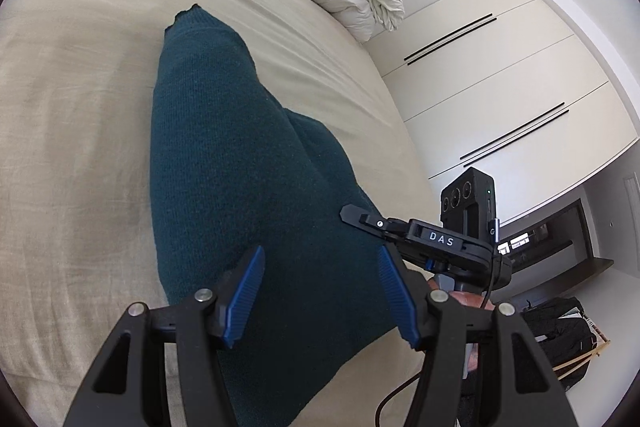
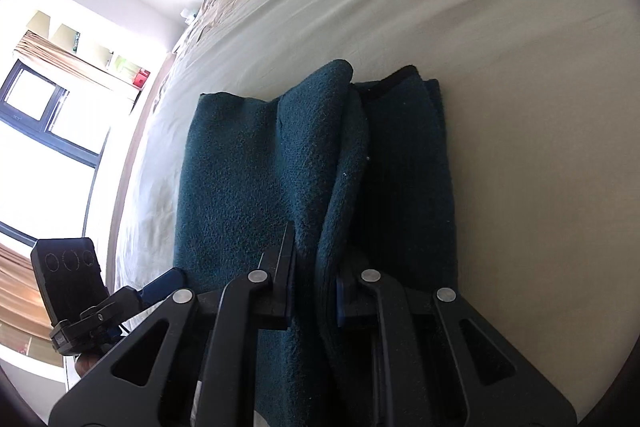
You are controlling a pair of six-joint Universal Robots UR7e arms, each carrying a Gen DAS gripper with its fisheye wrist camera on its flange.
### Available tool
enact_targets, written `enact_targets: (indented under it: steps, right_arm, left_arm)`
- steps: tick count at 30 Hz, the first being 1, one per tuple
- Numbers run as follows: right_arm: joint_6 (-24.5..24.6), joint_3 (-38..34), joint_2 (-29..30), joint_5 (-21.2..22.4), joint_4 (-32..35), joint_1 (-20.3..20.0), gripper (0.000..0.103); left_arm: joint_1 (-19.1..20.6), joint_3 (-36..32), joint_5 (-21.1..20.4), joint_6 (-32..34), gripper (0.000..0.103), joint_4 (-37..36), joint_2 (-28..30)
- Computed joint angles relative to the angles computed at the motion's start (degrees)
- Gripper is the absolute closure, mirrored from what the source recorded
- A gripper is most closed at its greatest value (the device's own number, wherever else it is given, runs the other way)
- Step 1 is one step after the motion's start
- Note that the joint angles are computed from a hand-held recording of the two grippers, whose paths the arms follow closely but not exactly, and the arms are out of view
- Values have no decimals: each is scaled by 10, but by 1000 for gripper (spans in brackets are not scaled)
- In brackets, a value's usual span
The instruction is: Fold small clothes
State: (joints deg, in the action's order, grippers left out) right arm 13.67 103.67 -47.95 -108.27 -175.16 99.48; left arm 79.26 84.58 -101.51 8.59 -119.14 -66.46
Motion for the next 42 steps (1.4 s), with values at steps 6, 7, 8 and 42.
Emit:
enact_targets:
  steps: [6,7,8,42]
  right_arm:
    - [23,72,-15,54,-97,-33,91]
    - [23,72,-16,49,-96,-30,90]
    - [24,71,-17,47,-93,-26,90]
    - [59,105,-66,10,-71,-8,86]
  left_arm:
    - [-19,22,42,27,42,5,2]
    - [-19,25,46,27,41,3,3]
    - [-20,25,49,27,41,1,6]
    - [-26,19,74,29,41,21,27]
